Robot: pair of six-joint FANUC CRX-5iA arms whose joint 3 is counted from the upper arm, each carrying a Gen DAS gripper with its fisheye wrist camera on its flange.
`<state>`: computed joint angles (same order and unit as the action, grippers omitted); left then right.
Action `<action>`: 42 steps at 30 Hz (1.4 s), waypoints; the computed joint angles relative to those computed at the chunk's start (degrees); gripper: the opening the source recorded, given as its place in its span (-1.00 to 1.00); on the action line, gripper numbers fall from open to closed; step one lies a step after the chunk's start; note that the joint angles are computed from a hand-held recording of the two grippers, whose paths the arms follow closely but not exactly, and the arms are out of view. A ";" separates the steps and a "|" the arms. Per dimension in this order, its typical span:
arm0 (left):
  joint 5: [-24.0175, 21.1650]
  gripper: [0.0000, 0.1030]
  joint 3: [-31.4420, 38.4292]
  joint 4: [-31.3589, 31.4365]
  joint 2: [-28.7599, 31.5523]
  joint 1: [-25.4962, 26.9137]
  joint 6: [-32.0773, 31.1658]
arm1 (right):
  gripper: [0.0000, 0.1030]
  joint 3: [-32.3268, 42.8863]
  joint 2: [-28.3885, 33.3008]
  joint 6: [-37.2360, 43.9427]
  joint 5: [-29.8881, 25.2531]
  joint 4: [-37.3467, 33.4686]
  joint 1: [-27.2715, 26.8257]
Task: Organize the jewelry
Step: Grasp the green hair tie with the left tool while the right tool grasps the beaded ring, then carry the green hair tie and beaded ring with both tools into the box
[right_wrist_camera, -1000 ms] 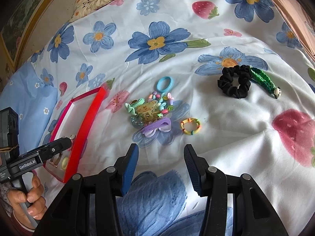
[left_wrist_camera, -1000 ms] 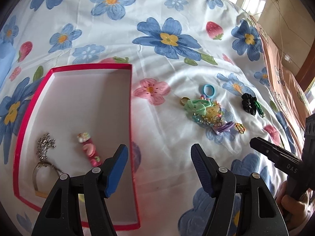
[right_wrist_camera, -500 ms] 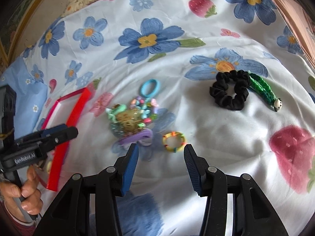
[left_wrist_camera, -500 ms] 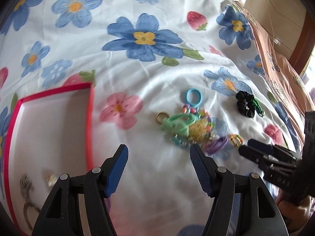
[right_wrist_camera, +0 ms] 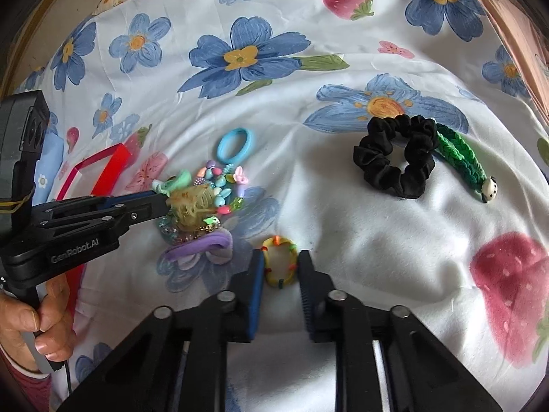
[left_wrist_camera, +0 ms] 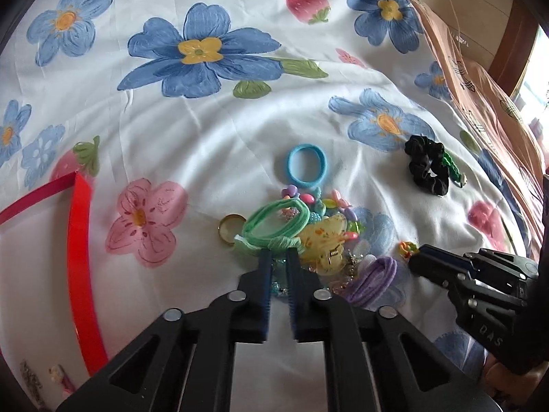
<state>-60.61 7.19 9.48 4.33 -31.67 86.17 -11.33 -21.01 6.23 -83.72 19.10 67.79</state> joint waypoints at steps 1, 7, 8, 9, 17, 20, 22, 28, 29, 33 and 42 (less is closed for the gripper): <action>0.38 -0.93 -0.43 0.35 -0.30 0.14 -0.26 | -0.88 -0.02 -0.01 -0.01 -0.08 0.15 0.15; 2.31 -1.00 -3.91 2.51 -3.66 1.72 -0.52 | -0.94 0.17 -0.41 -0.38 0.44 1.85 1.18; 2.42 -1.00 -4.61 2.83 -4.54 2.04 -0.60 | -0.94 0.41 -0.37 -0.42 0.50 2.28 1.45; 2.67 -1.00 -5.25 3.21 -5.31 2.40 -0.68 | -0.94 0.60 -0.34 -0.44 0.46 2.70 1.76; 0.83 -0.10 -5.36 5.98 -5.62 3.81 -1.46 | -0.94 1.34 -0.60 -1.35 1.45 3.72 3.01; 0.92 0.09 -2.06 2.43 -3.42 1.70 -0.69 | -0.94 1.07 -1.31 -2.24 0.94 4.06 3.64; 0.79 0.08 -0.66 2.63 -1.72 1.14 -0.91 | -0.94 0.60 -2.02 -2.84 1.04 3.79 3.48; -0.15 -0.75 2.97 1.74 3.14 0.50 -0.04 | -0.94 -0.33 -2.73 -3.38 1.55 3.15 2.82; 0.26 -0.80 2.62 2.91 3.24 0.81 -0.65 | -0.94 -0.34 -2.69 -3.27 1.66 3.03 2.77; 1.46 -0.86 1.69 1.37 1.63 0.94 0.47 | -0.94 -0.47 -2.76 -3.15 2.11 2.97 2.66; 3.96 -0.87 -7.76 6.39 -8.64 5.59 -0.27 | -0.94 1.38 -0.83 -1.36 4.58 3.39 2.26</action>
